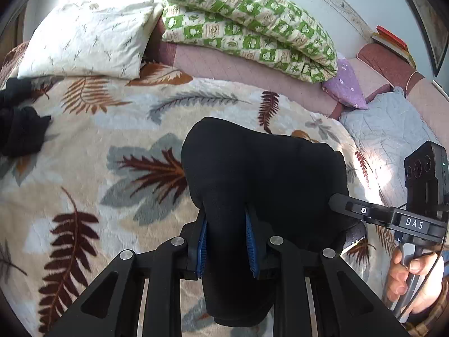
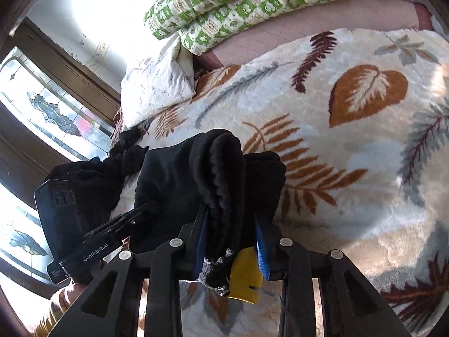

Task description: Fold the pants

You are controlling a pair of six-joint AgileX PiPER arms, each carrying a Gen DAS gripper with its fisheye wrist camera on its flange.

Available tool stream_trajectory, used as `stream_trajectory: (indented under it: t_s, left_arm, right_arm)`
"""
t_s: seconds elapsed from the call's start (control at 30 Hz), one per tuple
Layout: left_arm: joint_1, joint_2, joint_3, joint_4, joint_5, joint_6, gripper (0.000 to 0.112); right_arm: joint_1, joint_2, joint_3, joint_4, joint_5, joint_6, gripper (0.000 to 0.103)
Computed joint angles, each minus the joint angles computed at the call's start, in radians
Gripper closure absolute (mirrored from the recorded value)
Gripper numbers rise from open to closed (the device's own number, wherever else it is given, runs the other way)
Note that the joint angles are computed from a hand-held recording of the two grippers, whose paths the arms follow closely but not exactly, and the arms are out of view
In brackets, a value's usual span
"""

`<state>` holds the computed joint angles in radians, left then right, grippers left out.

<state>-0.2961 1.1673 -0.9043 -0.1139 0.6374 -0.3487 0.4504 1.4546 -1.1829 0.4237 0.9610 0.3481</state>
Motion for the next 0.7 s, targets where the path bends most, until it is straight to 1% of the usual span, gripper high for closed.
stream_trajectory:
  t_s: [0.13, 0.3, 0.4, 0.53, 0.57, 0.7]
  left_arm:
    - [0.024, 0.097, -0.128, 0.004, 0.035, 0.030, 0.091]
    - [0.027, 0.256, -0.236, 0.024, 0.015, 0.022, 0.090]
    - [0.032, 0.353, -0.279, 0.022, -0.008, 0.033, 0.090]
    - [0.054, 0.468, -0.318, -0.010, -0.030, 0.074, 0.090]
    - [0.059, 0.491, -0.329, -0.014, -0.025, 0.076, 0.089]
    - [0.081, 0.530, -0.315, -0.068, -0.072, 0.130, 0.087]
  right_arm:
    - [-0.033, 0.078, -0.115, -0.030, 0.021, -0.016, 0.073]
    - [-0.079, 0.203, -0.224, -0.054, 0.029, -0.043, 0.073]
    - [-0.102, 0.268, -0.257, -0.059, 0.026, -0.064, 0.073]
    - [-0.126, 0.343, -0.266, -0.050, 0.005, -0.106, 0.073]
    - [-0.129, 0.356, -0.259, -0.047, -0.004, -0.117, 0.073]
    - [-0.145, 0.370, -0.190, -0.015, -0.061, -0.158, 0.071]
